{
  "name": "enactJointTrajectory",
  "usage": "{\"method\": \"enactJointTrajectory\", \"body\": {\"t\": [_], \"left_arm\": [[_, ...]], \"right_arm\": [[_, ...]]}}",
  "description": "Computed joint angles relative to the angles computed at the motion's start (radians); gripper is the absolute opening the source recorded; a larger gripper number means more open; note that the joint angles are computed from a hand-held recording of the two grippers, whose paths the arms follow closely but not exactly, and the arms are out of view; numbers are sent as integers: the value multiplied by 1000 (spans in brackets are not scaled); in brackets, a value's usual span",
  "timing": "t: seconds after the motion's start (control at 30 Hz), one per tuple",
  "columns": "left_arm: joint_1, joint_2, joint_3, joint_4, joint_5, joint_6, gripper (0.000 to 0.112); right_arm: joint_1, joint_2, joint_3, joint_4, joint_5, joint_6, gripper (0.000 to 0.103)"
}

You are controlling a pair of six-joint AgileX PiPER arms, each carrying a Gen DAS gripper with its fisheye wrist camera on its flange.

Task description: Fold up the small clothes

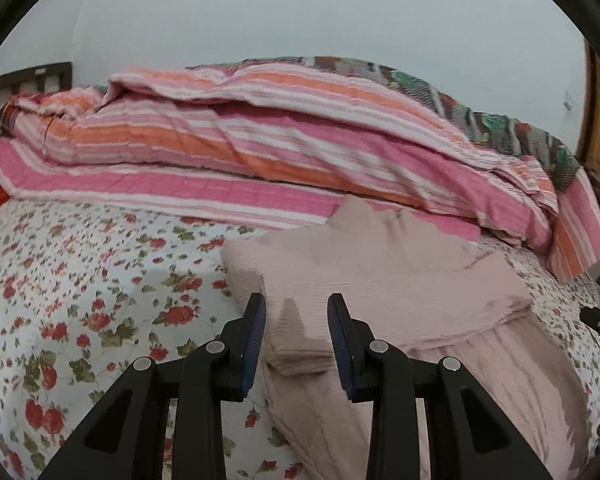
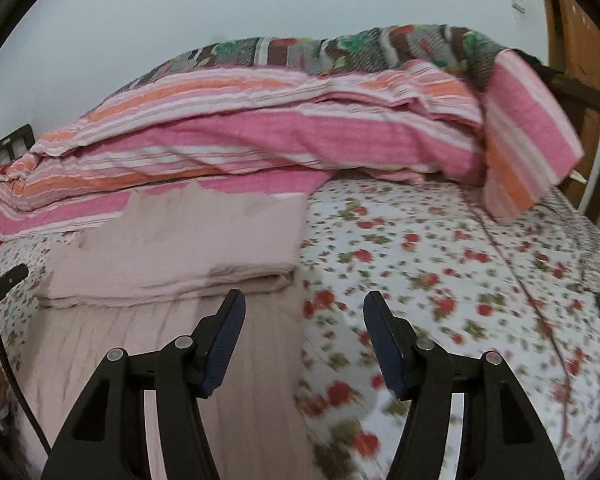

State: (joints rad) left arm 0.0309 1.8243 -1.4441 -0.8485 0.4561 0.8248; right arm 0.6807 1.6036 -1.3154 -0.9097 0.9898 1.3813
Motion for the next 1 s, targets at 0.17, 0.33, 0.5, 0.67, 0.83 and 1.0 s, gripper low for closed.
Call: {"method": "enactJointTrajectory", "body": {"t": [0.17,0.33,0.5,0.67,0.83,1.0], "left_arm": [[5,-72,36,27,26,9,30],[9,-235,189,97,36,1,30],[72,-380,363,44,128,87,45],[149,-516,601,-68,169,183,49],[133,-573,735,-83,131,189,49],[87,-596,810,-144,61,226,47]], "right_arm": [[85,-115,108,-8,67,66,59],[125,-223,242,50,32,117,59],[200,-340,428,64,-19,230,54],[330,-380,537,54,10,310,33],[433,-353,564,11,56,371,32],[451,-349,606,-24,18,423,32]]}}
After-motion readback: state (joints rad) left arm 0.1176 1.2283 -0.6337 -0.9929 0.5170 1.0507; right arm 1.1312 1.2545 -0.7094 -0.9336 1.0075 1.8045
